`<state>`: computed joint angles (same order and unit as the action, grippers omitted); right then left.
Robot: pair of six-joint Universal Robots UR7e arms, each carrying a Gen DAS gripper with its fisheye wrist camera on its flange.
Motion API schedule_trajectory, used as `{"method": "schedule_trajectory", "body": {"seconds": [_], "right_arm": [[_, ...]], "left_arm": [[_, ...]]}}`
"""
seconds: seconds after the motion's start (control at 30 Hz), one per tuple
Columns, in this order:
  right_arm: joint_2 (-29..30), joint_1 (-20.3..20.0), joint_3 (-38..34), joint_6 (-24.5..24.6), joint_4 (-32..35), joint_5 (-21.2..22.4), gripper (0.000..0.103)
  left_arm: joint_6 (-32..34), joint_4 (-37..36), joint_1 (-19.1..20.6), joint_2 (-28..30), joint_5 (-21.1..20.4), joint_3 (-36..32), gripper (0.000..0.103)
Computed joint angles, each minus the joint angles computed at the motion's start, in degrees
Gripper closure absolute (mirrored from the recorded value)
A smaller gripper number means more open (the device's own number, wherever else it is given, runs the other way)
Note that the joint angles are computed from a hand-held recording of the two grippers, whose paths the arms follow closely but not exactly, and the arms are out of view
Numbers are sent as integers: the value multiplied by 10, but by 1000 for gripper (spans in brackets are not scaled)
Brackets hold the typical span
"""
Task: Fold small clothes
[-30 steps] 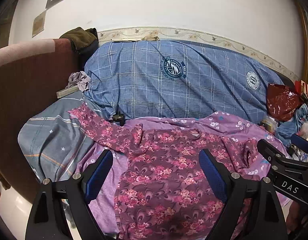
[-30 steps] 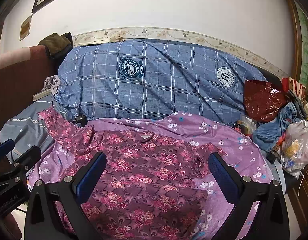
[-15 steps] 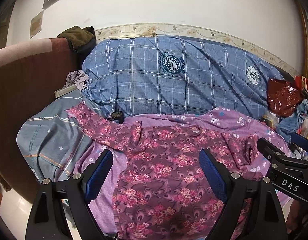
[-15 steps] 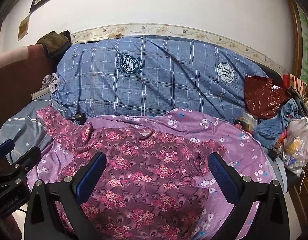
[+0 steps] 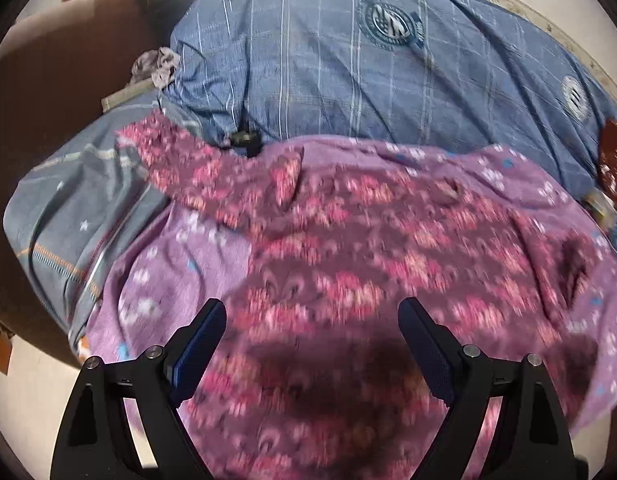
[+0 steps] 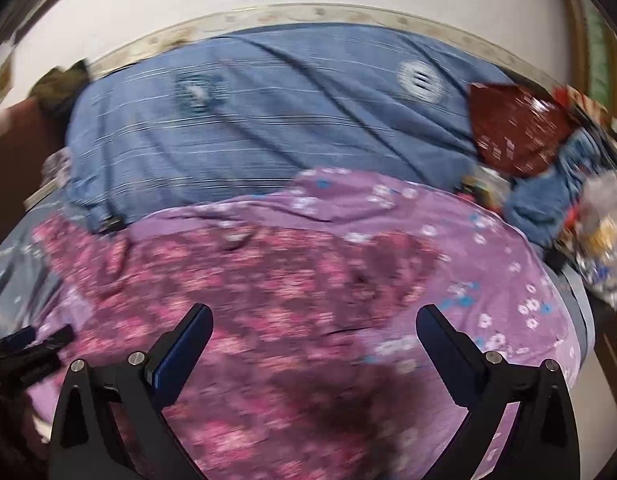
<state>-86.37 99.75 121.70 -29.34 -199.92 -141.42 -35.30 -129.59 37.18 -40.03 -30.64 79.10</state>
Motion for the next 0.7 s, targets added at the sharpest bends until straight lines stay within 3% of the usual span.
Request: {"method": "schedule_trajectory", "body": {"seconds": [0.13,0.23,0.33,0.53,0.63,0.7], "right_arm": [[-54,-78,-1,23,71,74,2],[-86,-139,-9,53,126,141,2],[-98,-174,-23,90,178,178,7],[-112,-231,-53,169,265,343,8],[-117,-278,-72,264,360,482,9],[-114,-301,-72,315,368,545,10]], "left_arm": [[130,-159,20,84,23,-83,15],[221,-235,38,150,18,-159,15],[265,-288,57,193,22,-193,15],[259,-199,89,220,-17,-252,15],[294,-219,94,239,3,-283,15],[308,-226,98,250,9,-300,15]]}}
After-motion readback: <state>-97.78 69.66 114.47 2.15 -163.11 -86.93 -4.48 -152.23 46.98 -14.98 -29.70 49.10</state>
